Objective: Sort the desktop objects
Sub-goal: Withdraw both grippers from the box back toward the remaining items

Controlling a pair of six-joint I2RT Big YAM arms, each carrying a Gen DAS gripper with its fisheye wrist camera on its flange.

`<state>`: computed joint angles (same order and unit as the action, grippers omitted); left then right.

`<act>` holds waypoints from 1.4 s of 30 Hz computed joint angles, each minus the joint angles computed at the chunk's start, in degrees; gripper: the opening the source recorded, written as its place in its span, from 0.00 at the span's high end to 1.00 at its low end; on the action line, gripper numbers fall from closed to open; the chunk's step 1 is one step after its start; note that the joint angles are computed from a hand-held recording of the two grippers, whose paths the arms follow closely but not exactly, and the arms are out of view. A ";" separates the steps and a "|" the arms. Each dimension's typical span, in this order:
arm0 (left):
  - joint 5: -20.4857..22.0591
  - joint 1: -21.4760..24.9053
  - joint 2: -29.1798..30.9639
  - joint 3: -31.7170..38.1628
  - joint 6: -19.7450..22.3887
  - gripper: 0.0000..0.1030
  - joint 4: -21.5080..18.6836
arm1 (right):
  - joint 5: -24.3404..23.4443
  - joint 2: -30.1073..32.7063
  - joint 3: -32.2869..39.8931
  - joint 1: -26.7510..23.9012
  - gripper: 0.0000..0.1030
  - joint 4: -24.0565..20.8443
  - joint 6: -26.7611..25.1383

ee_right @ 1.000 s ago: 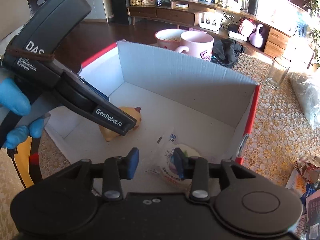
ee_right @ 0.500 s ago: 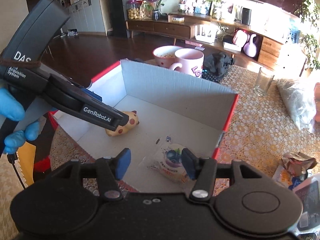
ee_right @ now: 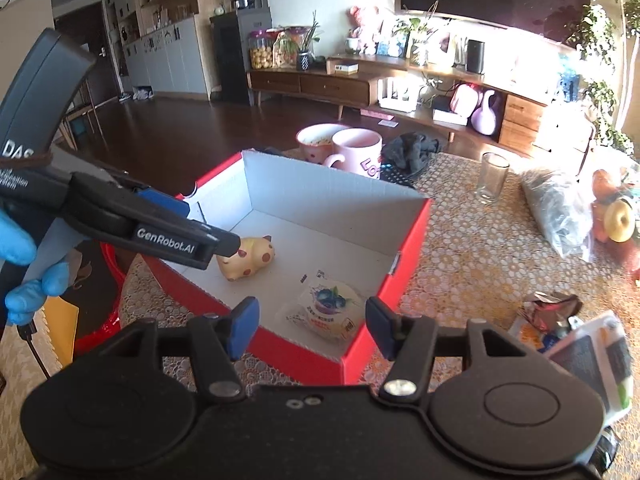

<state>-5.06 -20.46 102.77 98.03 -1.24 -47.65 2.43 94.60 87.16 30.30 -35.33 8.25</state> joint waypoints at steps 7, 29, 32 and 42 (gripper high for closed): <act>0.06 -2.69 -4.28 -4.46 -1.04 0.39 2.06 | 0.78 -5.41 -5.38 0.19 0.43 1.94 0.13; 2.05 -12.57 -12.65 -15.31 -4.65 0.39 10.09 | 6.15 -23.89 -24.40 -2.63 0.36 8.23 3.18; 2.96 -13.60 -12.54 -15.58 -5.42 0.39 10.49 | 7.69 -26.18 -26.79 -3.31 0.33 8.54 3.09; 7.58 -15.99 -11.33 -16.29 -7.50 0.28 12.48 | 11.13 -31.45 -32.75 -6.79 0.24 8.79 3.16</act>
<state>2.52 -36.45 91.44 81.74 -8.75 -35.17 13.57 63.15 54.41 23.51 -26.54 11.41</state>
